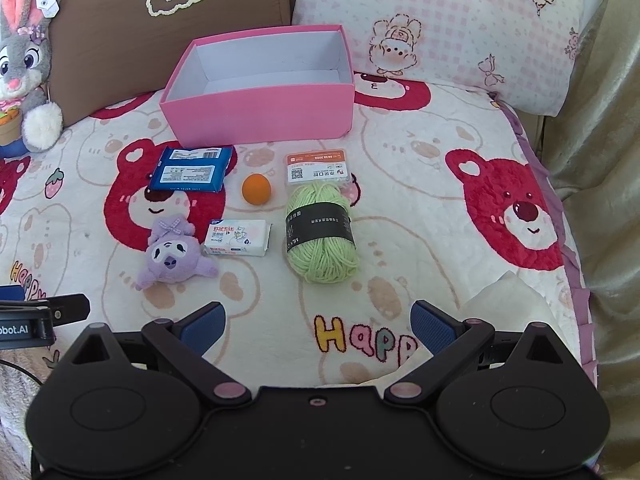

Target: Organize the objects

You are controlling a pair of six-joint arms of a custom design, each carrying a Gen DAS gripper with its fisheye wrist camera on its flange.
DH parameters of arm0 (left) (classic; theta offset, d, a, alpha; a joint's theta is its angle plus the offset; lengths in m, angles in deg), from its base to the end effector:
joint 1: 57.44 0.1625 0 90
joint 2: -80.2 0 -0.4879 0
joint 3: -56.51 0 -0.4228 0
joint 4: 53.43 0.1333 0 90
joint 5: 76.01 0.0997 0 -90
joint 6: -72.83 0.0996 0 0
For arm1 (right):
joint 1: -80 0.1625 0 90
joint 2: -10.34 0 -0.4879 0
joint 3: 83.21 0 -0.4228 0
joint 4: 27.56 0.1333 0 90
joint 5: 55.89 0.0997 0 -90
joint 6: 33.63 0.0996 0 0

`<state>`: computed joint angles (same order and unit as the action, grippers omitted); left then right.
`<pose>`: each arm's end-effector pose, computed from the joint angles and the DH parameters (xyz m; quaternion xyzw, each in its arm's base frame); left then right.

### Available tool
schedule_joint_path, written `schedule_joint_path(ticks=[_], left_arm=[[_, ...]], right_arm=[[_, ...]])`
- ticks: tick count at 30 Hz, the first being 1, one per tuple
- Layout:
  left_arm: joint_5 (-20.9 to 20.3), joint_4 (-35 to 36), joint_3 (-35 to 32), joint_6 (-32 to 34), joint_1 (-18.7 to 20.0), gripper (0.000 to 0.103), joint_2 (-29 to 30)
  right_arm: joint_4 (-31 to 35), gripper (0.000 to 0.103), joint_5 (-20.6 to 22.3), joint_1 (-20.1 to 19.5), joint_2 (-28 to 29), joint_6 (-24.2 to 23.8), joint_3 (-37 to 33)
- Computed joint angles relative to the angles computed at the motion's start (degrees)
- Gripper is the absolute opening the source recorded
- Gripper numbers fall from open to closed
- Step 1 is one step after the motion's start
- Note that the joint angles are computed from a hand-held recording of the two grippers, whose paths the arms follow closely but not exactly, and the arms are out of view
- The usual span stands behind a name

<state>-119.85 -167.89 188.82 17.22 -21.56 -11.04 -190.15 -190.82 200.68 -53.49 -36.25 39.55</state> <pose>-0.1909 -0.3913 0.2779 0.0448 0.9110 -0.2408 0.3319 0.3332 -0.4382 0.1933 0.2194 -0.8921 0.1986 0.3414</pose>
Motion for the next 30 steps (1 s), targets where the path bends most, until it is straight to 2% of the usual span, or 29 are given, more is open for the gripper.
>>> schedule_joint_path(ticks=[25,30], left_arm=[[-0.1,0.0,0.0,-0.1,0.0,0.103,0.0],[-1.0,-0.8,0.5,-0.9,-1.2,0.103,-0.3]], right_arm=[[-0.2,0.101,-0.5,0.5,0.6,0.0,0.0],[-0.2,0.101,-0.8,0.7,0.6,0.2,0.1]])
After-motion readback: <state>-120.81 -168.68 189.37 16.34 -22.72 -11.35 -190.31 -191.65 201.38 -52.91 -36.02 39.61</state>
